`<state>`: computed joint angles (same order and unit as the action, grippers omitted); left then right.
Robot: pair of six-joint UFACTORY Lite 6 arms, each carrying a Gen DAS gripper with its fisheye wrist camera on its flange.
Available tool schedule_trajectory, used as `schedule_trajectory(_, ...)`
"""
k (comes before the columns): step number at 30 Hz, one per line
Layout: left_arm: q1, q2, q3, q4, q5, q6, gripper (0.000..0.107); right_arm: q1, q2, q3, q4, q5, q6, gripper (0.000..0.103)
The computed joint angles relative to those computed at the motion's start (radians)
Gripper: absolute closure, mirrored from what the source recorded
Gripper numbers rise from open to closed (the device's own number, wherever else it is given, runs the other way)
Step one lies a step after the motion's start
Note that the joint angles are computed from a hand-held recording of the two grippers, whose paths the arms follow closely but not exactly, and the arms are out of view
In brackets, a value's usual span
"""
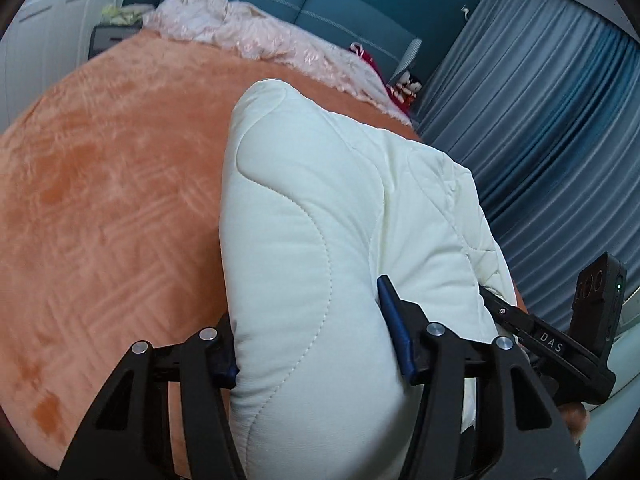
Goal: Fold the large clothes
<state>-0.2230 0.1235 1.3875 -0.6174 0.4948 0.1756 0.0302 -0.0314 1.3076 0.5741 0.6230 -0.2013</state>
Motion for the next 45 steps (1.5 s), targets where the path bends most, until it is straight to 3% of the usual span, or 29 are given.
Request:
schedule_trajectory(7,0.181,-0.066,0.137,0.077,0.119,0.035,0.053,0.208,0.127,0.272,-0.178,-0.043,0.222,0.079)
schedule_trajectory(18,0.354,-0.057,0.258,-0.02,0.208,0.167,0.053,0.342,0.294,0.571,-0.369,-0.013,0.402,0.079)
schedule_trajectory(31,0.389,-0.071,0.254,-0.129,0.208,0.27,0.053,0.352,0.219,0.517,-0.423,-0.047,0.419,0.079)
schedule_trajectory(45,0.462,0.044,0.37,-0.292,0.238,0.427,0.053,0.352,0.371,0.742,-0.414,-0.017,0.384,0.079)
